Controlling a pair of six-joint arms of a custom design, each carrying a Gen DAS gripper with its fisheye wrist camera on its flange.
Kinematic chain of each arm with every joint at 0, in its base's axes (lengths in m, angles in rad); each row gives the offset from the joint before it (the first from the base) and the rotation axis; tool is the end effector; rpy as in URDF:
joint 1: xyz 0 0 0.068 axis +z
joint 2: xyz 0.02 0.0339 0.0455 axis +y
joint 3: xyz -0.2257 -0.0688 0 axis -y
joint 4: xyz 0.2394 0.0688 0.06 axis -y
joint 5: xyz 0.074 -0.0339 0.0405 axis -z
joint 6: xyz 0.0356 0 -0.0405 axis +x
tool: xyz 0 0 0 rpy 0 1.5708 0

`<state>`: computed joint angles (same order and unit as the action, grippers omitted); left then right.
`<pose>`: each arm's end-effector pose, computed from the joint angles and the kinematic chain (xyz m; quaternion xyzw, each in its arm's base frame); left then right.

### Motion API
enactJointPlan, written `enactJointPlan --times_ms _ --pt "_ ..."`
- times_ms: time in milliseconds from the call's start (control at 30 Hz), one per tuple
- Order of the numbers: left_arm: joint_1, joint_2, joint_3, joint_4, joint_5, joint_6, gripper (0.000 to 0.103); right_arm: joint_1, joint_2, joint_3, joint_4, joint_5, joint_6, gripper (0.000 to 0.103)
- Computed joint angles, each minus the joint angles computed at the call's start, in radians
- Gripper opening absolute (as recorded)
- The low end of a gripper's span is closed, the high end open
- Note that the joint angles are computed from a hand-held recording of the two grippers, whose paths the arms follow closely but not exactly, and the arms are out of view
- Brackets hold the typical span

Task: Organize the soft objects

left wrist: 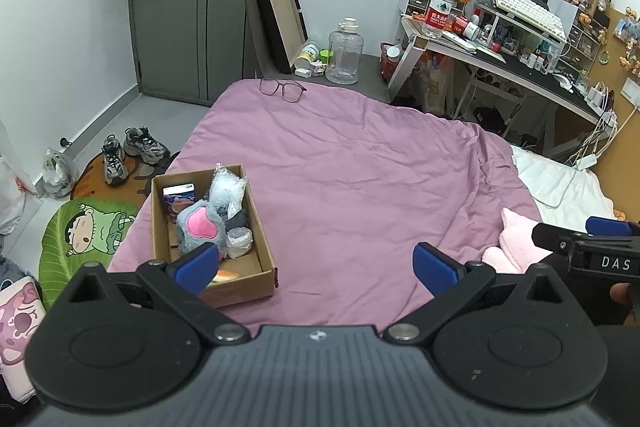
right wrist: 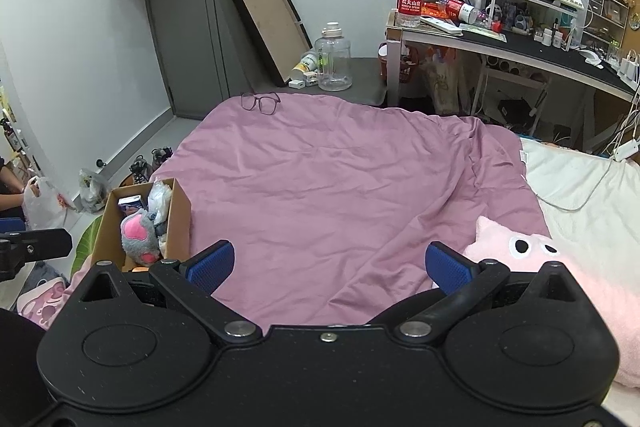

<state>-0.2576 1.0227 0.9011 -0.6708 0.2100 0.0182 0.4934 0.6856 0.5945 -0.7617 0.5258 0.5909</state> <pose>0.2144 -0.0642 0.2592 0.1659 0.9059 -0.1413 0.3631 0.1477 0.0591 0.2155 0.1353 0.8986 -0.0334 0.4162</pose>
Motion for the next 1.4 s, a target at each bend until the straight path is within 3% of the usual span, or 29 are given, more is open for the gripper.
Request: enactJointPlan --times_ms 1400 --pt "-0.044 0.002 -0.008 -0.003 -0.063 0.023 0.102 -0.030 0.001 -0.022 0.025 -0.017 -0.026 0.103"
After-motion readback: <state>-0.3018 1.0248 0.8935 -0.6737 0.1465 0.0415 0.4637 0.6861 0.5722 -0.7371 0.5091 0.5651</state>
